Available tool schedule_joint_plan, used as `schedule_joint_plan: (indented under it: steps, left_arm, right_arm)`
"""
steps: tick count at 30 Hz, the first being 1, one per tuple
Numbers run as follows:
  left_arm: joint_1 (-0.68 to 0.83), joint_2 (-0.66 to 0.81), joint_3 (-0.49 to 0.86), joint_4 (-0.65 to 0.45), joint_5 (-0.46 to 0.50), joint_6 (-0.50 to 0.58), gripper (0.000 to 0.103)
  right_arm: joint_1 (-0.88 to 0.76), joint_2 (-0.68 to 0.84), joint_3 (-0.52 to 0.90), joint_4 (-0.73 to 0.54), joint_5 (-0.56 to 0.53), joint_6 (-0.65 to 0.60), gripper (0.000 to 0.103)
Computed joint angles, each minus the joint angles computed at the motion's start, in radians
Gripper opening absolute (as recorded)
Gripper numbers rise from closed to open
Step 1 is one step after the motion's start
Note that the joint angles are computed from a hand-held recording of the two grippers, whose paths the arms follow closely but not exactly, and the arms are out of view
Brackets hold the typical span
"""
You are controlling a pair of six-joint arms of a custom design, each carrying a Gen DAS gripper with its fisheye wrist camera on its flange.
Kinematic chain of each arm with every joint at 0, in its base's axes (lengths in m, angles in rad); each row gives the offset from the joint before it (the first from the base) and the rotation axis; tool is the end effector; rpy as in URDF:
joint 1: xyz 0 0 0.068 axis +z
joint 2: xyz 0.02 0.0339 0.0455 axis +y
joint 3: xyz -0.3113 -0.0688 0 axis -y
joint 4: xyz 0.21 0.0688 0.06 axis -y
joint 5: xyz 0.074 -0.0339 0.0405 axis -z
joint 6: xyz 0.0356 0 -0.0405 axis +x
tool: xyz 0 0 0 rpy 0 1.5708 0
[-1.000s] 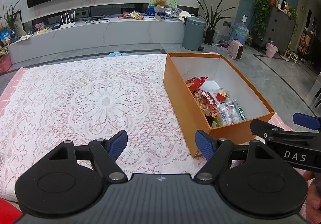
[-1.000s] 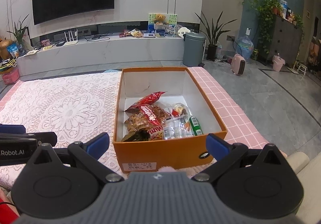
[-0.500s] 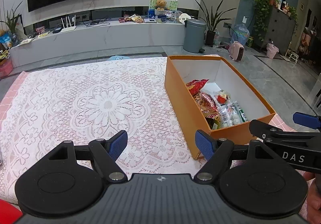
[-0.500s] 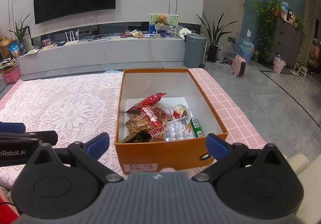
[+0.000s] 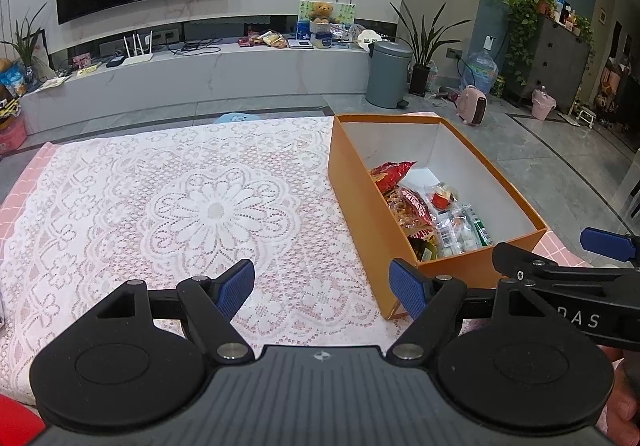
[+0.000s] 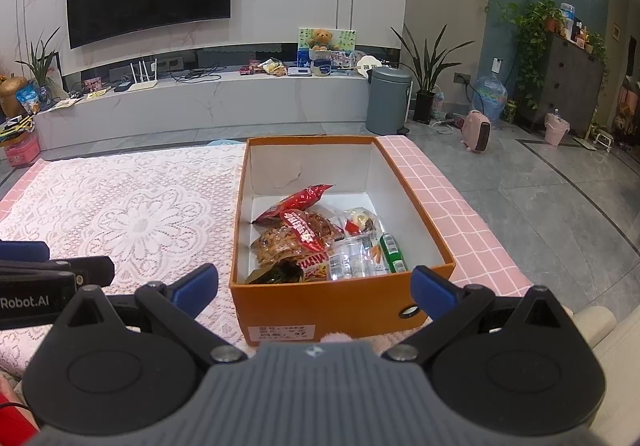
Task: Organize snacks
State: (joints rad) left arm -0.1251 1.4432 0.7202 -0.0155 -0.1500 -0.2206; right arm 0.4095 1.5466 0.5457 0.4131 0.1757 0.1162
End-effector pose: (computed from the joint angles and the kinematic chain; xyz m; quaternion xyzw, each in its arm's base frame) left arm 0.2569 -0.0270 0.2548 -0.0738 0.9096 -0.0018 0.4089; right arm 0.2474 0.1006 0.2198 -0.0874 0.8749 0.0475 0.4741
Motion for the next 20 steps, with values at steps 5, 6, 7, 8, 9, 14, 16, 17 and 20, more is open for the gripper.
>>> schedule_joint_plan:
  steps: [5, 6, 7, 8, 9, 14, 16, 17, 20]
  left_arm:
    - [-0.002, -0.003, -0.004, 0.005, -0.006, 0.004, 0.09]
    - [-0.001, -0.003, -0.006, 0.006, -0.006, 0.005, 0.09]
    - [-0.001, -0.005, -0.007, 0.006, -0.006, 0.005, 0.09]
    - [-0.001, -0.007, -0.007, 0.006, -0.007, 0.005, 0.09]
    - [0.001, -0.007, -0.008, 0.006, -0.004, 0.006, 0.09]
    - [0.0, -0.008, -0.006, 0.004, -0.006, 0.007, 0.09]
    - [-0.002, -0.01, -0.008, 0.007, -0.01, 0.006, 0.09]
    - [-0.005, -0.012, -0.009, 0.008, -0.015, 0.004, 0.09]
    - [-0.009, -0.016, -0.013, 0.015, -0.023, 0.005, 0.09]
  right_arm:
    - [0.008, -0.001, 0.0, -0.002, 0.006, 0.003, 0.1]
    - [0.008, -0.002, 0.0, -0.002, 0.006, 0.003, 0.1]
    - [0.009, -0.001, 0.001, -0.004, 0.007, 0.003, 0.1]
    - [0.01, -0.002, 0.001, -0.004, 0.007, 0.003, 0.1]
    - [0.01, -0.002, 0.001, -0.004, 0.007, 0.003, 0.1]
    - [0.011, -0.002, 0.001, -0.004, 0.01, 0.005, 0.1]
    - [0.013, -0.001, 0.002, -0.005, 0.011, 0.006, 0.1]
    - [0.013, -0.001, 0.002, -0.005, 0.011, 0.006, 0.1]
    - [0.013, -0.001, 0.001, -0.004, 0.012, 0.006, 0.1]
